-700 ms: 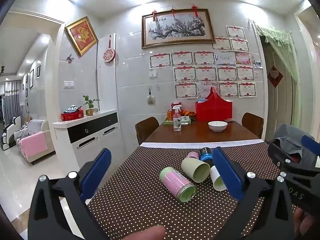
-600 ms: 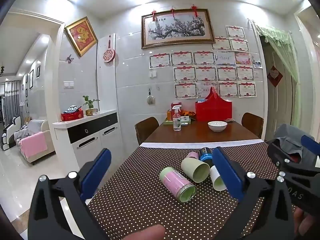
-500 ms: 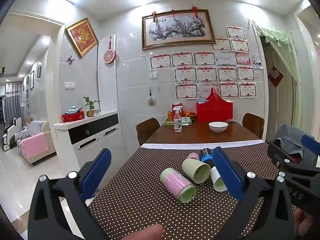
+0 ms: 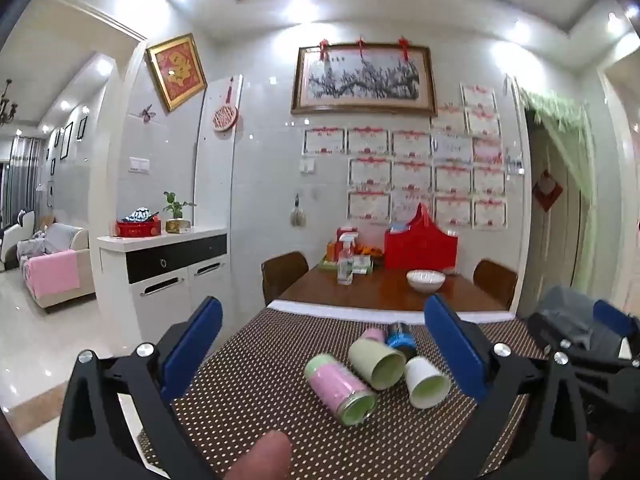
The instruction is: Flip cup upside down
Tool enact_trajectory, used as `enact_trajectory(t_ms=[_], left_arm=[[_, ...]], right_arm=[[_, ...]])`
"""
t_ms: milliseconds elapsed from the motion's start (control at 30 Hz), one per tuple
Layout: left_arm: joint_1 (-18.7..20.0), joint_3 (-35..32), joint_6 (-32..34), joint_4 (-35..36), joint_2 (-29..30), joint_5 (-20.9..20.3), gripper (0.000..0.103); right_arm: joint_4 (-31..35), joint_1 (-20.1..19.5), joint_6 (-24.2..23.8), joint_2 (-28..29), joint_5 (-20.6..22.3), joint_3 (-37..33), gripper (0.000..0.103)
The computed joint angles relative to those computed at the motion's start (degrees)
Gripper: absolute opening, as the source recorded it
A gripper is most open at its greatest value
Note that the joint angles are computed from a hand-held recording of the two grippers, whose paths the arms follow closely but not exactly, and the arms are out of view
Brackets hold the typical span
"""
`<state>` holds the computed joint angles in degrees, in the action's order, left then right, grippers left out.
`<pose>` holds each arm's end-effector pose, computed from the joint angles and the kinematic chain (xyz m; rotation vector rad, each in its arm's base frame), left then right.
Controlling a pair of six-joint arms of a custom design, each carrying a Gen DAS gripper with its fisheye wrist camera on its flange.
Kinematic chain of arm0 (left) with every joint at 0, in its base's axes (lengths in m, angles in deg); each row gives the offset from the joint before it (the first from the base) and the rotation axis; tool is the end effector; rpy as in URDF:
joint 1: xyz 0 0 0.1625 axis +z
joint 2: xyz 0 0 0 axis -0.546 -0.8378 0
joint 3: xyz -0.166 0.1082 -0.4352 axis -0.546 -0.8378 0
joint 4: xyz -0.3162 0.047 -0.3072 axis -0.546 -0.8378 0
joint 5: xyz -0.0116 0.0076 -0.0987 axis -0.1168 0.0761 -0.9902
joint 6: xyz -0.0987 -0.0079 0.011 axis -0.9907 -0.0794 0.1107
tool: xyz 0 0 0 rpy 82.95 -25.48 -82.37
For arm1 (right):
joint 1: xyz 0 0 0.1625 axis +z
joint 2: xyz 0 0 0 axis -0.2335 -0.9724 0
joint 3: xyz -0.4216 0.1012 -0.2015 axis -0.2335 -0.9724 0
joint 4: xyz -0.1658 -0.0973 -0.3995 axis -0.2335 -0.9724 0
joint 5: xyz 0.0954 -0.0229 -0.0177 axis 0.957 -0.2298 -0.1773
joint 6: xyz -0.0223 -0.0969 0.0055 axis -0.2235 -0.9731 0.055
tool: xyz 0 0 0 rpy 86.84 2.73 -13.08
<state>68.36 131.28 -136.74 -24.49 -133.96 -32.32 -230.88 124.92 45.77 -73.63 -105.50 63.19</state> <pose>-0.3312 -0.5119 0.2523 0.3063 1.5861 -1.7230 0.3300 -0.5636 0.2186 0.8521 -2.0766 1.5423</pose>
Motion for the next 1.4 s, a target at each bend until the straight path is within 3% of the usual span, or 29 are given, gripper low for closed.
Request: enact_trajectory(t_ms=[200,467,1400], left_arm=[[-0.35,0.68,7.93,-6.25,0.33,-1.76,0.099],[0.11,-1.33,6.66,-2.25,1.06,-2.59,0.099],[0.46,-0.24,7.18,-4.82,1.03,-1.52,0.099]], right_arm=[[0.19,0.07,0.04,-0.21,0.65,0.06,0.097],[0.38,0.23,0.12,-0.42,0.5,-0.12,0.097],[0.92,0.49,-0.28,-0.46,0.73,-0.54,0.097]])
